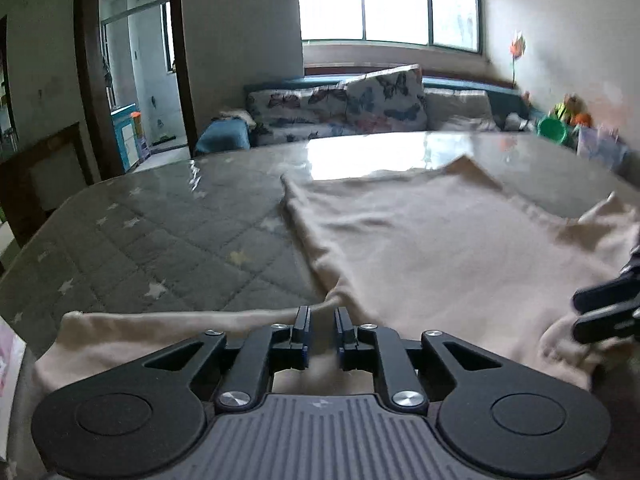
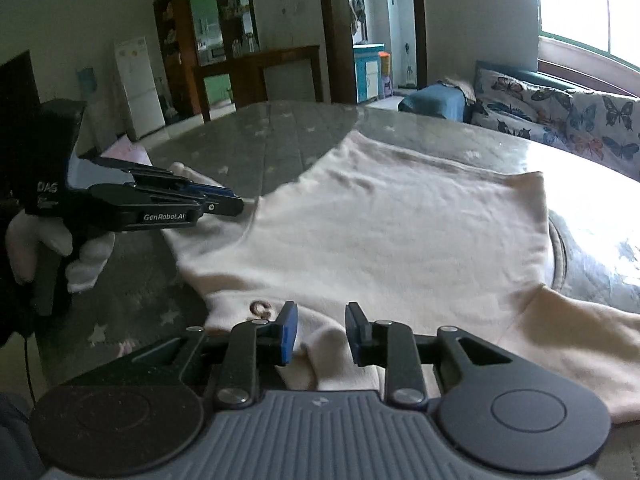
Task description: Fold clothes
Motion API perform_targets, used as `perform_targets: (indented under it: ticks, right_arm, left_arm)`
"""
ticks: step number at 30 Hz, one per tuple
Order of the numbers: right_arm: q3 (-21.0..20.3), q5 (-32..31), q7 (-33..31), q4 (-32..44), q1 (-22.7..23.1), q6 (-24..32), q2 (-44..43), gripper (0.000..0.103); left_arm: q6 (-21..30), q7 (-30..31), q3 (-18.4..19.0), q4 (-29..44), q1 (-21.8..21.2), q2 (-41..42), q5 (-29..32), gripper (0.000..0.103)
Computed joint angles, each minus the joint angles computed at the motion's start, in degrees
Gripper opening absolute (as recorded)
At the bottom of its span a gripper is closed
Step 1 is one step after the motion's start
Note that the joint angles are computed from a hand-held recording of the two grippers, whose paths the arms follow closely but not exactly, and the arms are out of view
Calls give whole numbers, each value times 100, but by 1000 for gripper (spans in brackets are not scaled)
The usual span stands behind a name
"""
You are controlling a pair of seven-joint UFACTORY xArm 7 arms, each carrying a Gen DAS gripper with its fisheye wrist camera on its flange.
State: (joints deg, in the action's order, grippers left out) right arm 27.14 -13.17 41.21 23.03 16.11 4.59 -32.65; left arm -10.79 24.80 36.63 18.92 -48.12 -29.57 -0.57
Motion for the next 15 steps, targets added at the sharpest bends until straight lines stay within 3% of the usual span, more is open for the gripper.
perform_targets:
  ticks: [3,9,13,15]
  right_arm:
    - [109,-12,89,34,-128,-118,125,28]
    - [196,0,262,-30,-215,-251,188,30]
    - [274,-24,296,-48,-271,-310,189,32]
    - [312,-31,314,-51,-293,-337,192,34]
  left_arm:
    - [-87,33,-62,-23,-40,95,81,18]
    - [-96,-272,-239,-45,417,236,150,21]
    - [-146,-428,-729,-271,1361,-48,93,21]
    - [-213,-673,-1366,-358,2211,-43,-68,21]
